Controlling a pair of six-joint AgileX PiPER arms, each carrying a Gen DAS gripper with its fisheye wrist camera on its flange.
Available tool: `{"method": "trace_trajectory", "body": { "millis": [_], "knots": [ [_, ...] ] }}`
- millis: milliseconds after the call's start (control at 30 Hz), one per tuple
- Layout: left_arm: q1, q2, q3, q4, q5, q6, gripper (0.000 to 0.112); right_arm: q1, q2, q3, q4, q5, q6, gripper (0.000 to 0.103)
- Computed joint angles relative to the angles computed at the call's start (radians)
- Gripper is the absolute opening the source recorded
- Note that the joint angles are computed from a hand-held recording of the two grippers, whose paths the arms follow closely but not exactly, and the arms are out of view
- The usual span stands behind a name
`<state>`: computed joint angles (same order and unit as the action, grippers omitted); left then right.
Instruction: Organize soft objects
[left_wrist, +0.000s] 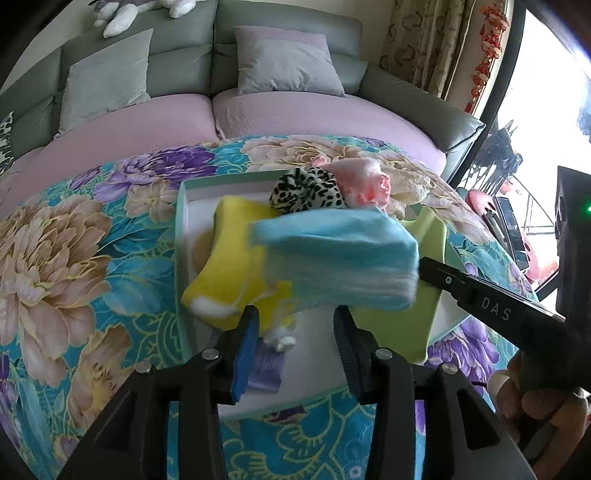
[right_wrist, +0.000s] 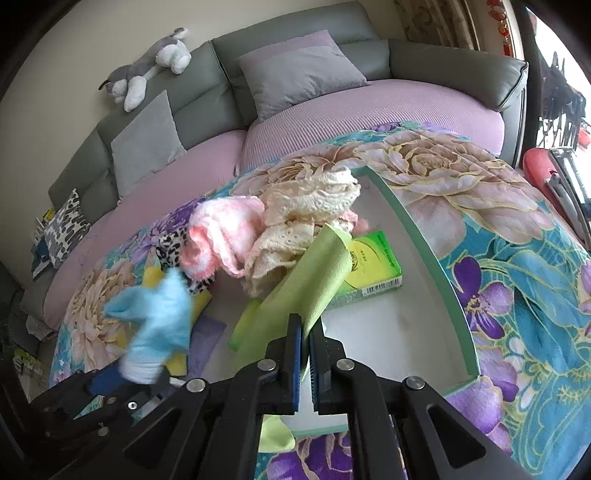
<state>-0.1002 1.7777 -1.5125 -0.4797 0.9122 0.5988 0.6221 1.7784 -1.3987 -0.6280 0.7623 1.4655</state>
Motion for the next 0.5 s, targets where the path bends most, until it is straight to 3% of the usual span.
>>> {"method": "trace_trajectory", "body": {
  "millis": [67,133,200,300,500],
  "knots": [
    [0.011,-0.013,0.013,0.001,-0.001,0.000,0.046,0.006,0.000,-0.002,0.002,0.010,-0.002,0.010],
    [0.026,-0.030,0.030,0.004,-0.008,0.001,0.050,0.011,-0.001,0.001,0.005,0.014,-0.005,0.033],
    [0.046,-0.047,0.048,-0.003,-0.018,0.002,0.054,0.023,-0.004,0.003,-0.004,0.027,0.005,0.047],
    [0.081,-0.063,0.063,-0.012,-0.032,-0.006,0.058,0.036,-0.010,0.012,-0.008,0.027,0.012,0.051],
    [0.131,-0.090,0.094,0.006,-0.071,-0.035,0.069,0.069,-0.007,0.001,-0.020,0.057,0.017,0.072]
  ]
}}
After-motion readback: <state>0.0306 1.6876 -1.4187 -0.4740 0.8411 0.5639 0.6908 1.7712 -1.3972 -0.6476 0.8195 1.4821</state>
